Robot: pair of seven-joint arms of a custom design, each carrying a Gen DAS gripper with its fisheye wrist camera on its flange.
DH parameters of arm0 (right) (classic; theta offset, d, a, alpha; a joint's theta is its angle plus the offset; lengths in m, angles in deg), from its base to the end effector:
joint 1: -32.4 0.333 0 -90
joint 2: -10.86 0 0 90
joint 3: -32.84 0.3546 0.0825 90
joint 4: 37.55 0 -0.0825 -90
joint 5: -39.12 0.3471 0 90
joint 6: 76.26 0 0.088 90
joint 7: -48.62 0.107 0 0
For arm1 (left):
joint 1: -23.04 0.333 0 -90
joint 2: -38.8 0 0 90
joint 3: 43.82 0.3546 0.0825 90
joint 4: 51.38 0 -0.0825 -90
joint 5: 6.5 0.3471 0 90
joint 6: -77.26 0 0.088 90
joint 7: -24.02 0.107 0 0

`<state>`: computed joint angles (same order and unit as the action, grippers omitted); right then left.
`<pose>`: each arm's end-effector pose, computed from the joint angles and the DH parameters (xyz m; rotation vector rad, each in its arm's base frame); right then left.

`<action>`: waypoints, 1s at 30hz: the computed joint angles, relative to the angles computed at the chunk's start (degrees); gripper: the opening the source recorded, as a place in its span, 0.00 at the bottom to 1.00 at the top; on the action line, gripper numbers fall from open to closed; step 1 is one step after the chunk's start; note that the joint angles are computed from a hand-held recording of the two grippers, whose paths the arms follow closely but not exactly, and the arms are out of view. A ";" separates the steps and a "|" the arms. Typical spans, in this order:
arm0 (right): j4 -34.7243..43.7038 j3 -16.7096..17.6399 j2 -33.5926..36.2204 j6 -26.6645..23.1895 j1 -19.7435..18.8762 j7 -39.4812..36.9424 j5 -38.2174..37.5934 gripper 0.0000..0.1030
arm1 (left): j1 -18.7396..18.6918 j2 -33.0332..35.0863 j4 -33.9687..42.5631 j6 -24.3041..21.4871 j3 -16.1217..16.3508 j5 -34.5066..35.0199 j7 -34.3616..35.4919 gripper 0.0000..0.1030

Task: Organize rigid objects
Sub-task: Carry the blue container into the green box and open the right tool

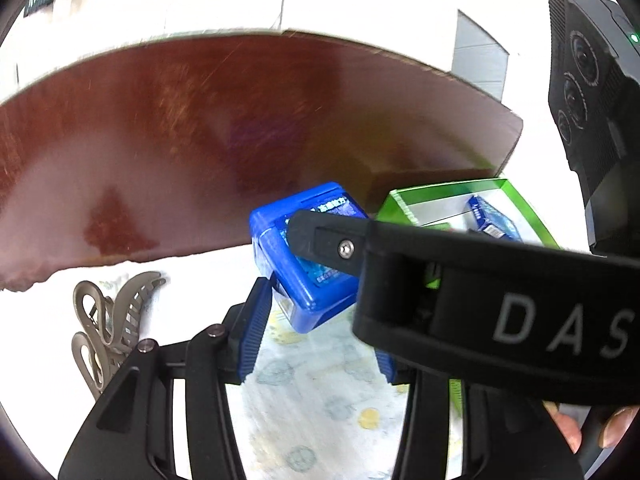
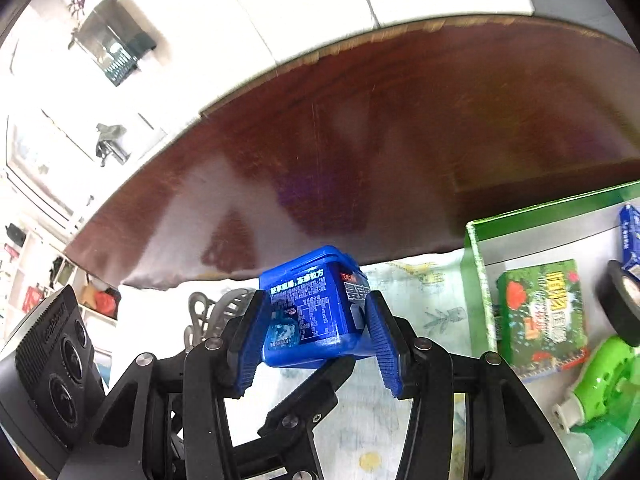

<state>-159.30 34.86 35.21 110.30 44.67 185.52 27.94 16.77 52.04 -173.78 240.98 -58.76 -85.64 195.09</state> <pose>0.5950 0.1692 0.3550 -1.3812 2.0293 -0.2670 0.5428 -0.1458 0.3859 -1.4205 2.3664 -1.1330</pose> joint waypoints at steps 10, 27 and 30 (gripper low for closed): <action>-10.64 -15.71 -8.41 6.29 13.90 -0.72 4.73 0.50 | -2.54 -2.91 0.39 0.31 -1.91 1.22 0.18 0.43; -24.47 -10.94 -15.22 17.77 0.97 -0.59 8.40 0.50 | -9.90 2.79 4.18 7.62 -5.91 22.47 -16.62 0.43; -24.34 -7.64 -14.31 18.58 -3.93 1.69 5.48 0.50 | -10.09 3.91 4.40 8.67 -6.46 27.48 -21.34 0.43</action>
<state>-183.64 27.22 20.89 128.88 40.75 187.21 33.42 6.69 55.95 -169.38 249.64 -65.22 -58.17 173.75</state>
